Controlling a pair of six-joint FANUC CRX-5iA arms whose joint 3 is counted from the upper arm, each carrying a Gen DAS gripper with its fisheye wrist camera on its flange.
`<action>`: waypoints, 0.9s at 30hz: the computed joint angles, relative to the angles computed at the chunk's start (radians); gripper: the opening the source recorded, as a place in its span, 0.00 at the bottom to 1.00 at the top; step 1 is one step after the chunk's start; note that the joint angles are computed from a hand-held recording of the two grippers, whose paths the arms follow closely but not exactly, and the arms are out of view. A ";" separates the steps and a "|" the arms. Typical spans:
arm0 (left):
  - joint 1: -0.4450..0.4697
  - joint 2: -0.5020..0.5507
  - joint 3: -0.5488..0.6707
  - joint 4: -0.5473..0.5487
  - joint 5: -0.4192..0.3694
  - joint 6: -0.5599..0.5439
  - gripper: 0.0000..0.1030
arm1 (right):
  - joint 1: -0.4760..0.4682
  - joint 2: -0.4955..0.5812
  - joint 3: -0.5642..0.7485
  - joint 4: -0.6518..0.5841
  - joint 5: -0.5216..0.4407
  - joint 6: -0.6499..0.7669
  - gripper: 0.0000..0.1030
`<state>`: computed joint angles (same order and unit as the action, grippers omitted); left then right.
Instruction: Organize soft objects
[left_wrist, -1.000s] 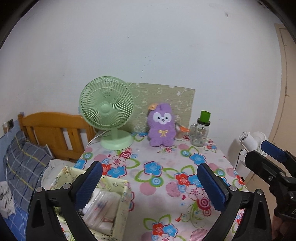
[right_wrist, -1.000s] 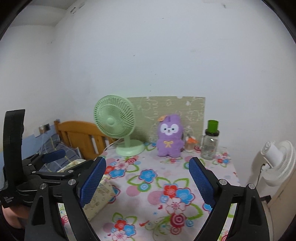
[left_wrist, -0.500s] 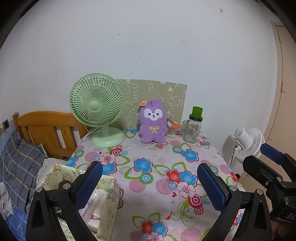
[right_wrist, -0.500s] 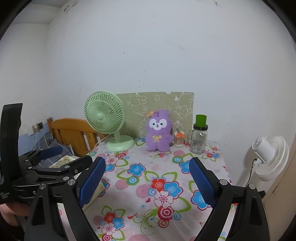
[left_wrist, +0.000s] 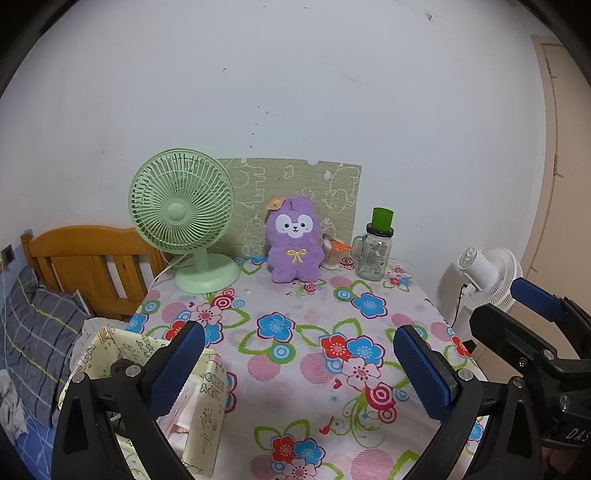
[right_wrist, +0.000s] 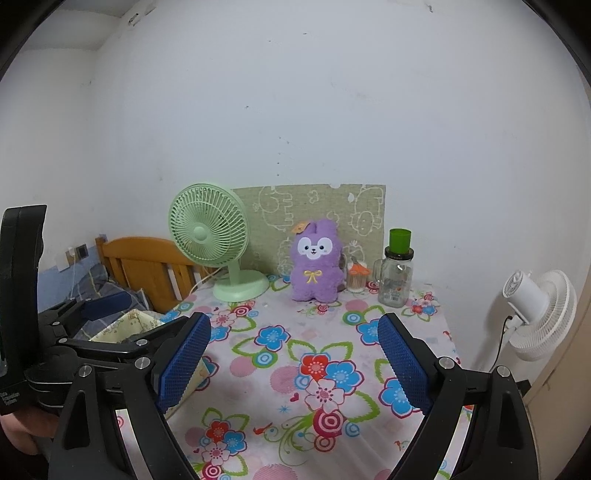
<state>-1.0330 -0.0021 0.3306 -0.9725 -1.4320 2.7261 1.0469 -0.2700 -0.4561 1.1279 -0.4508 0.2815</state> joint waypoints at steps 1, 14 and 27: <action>0.000 0.000 0.000 0.000 -0.002 0.001 1.00 | 0.000 0.001 0.001 -0.003 0.000 0.003 0.91; -0.008 -0.009 -0.005 0.005 -0.030 0.032 1.00 | 0.016 0.005 0.012 -0.052 -0.002 0.057 0.92; -0.014 -0.010 -0.003 0.002 -0.041 0.032 1.00 | 0.015 0.000 0.009 -0.060 0.017 0.067 0.93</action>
<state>-1.0467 -0.0124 0.3280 -0.9706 -1.4727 2.7583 1.0622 -0.2699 -0.4470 1.0678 -0.4341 0.3485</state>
